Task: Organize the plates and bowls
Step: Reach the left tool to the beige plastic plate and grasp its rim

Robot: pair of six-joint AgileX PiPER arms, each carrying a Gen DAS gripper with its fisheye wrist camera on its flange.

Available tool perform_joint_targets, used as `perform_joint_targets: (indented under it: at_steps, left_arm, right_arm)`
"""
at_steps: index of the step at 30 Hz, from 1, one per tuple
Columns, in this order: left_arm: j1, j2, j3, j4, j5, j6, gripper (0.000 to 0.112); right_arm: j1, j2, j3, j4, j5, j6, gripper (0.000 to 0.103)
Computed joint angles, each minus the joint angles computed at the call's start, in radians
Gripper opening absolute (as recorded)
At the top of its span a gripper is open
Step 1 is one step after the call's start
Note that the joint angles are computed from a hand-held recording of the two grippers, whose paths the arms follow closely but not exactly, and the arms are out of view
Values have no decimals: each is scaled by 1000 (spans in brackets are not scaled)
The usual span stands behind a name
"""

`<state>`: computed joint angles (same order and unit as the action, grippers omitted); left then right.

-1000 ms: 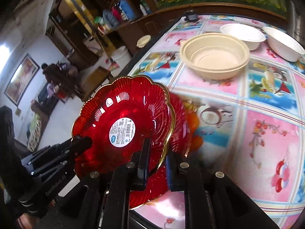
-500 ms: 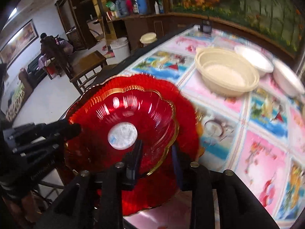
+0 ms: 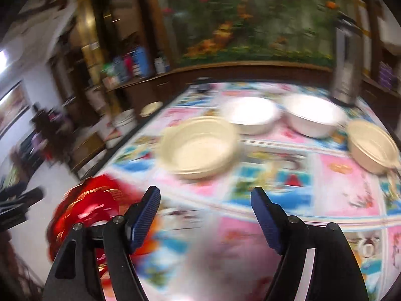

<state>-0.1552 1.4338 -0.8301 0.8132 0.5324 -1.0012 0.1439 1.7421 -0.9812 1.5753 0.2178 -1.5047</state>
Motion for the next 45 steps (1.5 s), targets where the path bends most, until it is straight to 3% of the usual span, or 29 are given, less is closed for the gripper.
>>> perform_joint_targets:
  at_steps: [6, 10, 13, 16, 25, 31, 36, 38, 40, 43, 45]
  left_arm:
    - [-40, 149, -229, -237, 65, 193, 82]
    - [-84, 257, -376, -270, 125, 207, 82]
    - [-112, 358, -508, -284, 192, 214, 82]
    - [-123, 481, -671, -305, 272, 226, 82]
    - [-43, 717, -1047, -570, 435, 344, 82]
    - [-45, 890, -1312, -607, 571, 363, 82]
    - [-54, 982, -1429, -638, 611, 373, 82]
    - [-66, 994, -1437, -646, 613, 383, 75]
    - [-81, 998, -1437, -659, 613, 417, 43]
    - [-111, 973, -1382, -658, 600, 449, 27]
    - [-131, 918, -1272, -684, 542, 474, 24]
  right_arm:
    - [-237, 131, -99, 26, 145, -7, 77]
    - [-337, 216, -210, -121, 286, 207, 77]
    - [-356, 221, -223, -120, 284, 199, 77]
    - [-369, 233, -234, -143, 341, 230, 77]
    - [-356, 254, -252, -183, 375, 279, 77]
    - [-367, 246, -243, -145, 402, 246, 77]
    - [-375, 244, -240, -129, 414, 239, 77]
    - [-378, 245, -241, -124, 418, 238, 77]
    - [-378, 243, -240, -120, 416, 236, 77]
    - [-385, 247, -242, -110, 426, 229, 77]
    - [-391, 250, -242, -99, 438, 222, 77]
